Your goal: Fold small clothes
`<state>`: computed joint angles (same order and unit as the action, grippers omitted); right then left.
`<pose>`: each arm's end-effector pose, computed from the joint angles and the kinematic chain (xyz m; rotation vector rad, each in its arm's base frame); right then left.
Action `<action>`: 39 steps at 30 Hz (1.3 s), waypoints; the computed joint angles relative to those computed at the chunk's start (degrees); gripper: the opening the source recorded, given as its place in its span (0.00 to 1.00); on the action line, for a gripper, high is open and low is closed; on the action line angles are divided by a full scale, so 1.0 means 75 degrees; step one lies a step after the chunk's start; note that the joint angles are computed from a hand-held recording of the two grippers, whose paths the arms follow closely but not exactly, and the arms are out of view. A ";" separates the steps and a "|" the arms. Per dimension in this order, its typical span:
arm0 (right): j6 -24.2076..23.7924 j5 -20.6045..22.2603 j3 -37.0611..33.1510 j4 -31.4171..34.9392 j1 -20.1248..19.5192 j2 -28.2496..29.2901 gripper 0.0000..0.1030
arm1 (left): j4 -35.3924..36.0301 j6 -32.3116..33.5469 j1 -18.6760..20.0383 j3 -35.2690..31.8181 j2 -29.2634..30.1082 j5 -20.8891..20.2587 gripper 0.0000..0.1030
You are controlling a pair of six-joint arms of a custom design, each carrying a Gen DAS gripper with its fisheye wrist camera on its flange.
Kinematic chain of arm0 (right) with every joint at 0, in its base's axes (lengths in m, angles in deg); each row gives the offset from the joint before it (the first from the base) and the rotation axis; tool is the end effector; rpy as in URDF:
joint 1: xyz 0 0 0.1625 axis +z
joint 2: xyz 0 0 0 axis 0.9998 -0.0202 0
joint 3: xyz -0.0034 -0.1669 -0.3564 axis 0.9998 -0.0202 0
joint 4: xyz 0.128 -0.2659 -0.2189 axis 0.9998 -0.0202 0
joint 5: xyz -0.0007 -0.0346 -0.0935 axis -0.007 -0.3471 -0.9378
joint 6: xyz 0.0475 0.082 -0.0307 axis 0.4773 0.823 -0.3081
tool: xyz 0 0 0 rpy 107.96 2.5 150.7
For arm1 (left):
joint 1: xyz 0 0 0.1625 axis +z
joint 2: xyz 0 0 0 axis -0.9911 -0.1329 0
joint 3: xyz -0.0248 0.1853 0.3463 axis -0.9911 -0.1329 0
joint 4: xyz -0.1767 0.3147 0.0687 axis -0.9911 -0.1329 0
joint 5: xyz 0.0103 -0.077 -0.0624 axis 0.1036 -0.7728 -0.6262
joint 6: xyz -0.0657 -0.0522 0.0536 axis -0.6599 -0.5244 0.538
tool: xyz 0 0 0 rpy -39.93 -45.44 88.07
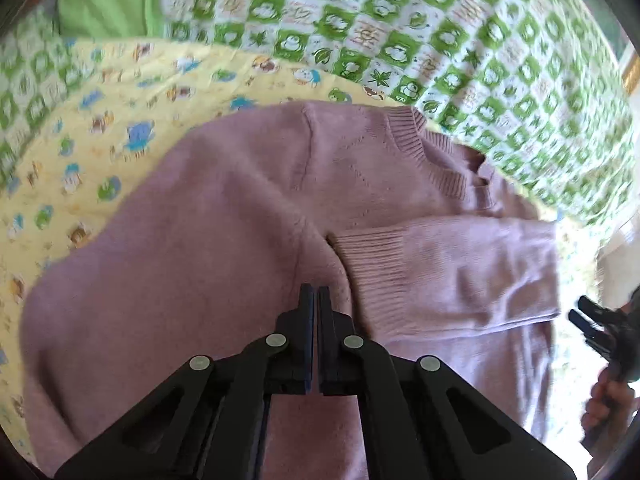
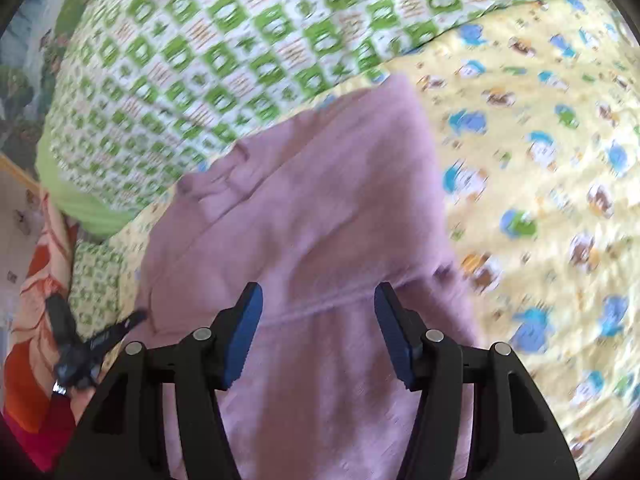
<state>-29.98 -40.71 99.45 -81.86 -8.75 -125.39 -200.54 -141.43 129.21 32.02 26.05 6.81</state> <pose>-0.0056 -0.6737 0.4086 0.1931 -2.6243 0.7845 -0.2937 -0.6247 0.0857 -0.3906 2.3817 -0.9700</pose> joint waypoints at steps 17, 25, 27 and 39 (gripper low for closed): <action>0.0035 -0.0044 -0.0913 0.0503 -0.0035 0.0528 0.58 | 0.2688 0.2679 0.0770 -0.4212 0.1930 -0.0767 0.81; 0.0006 0.0053 -0.1001 0.0695 -0.0175 0.0446 0.58 | 0.2827 0.4039 0.0770 -0.4681 0.2243 -0.1516 0.03; 0.0060 0.0042 -0.1045 0.0703 -0.0207 0.0454 0.58 | 0.2371 0.4080 0.0551 -0.4396 0.2158 -0.1333 0.03; -0.0005 -0.0074 -0.1621 0.0507 -0.0195 0.0664 0.58 | 0.0694 0.2437 0.0456 -0.1428 0.0412 -0.1238 0.02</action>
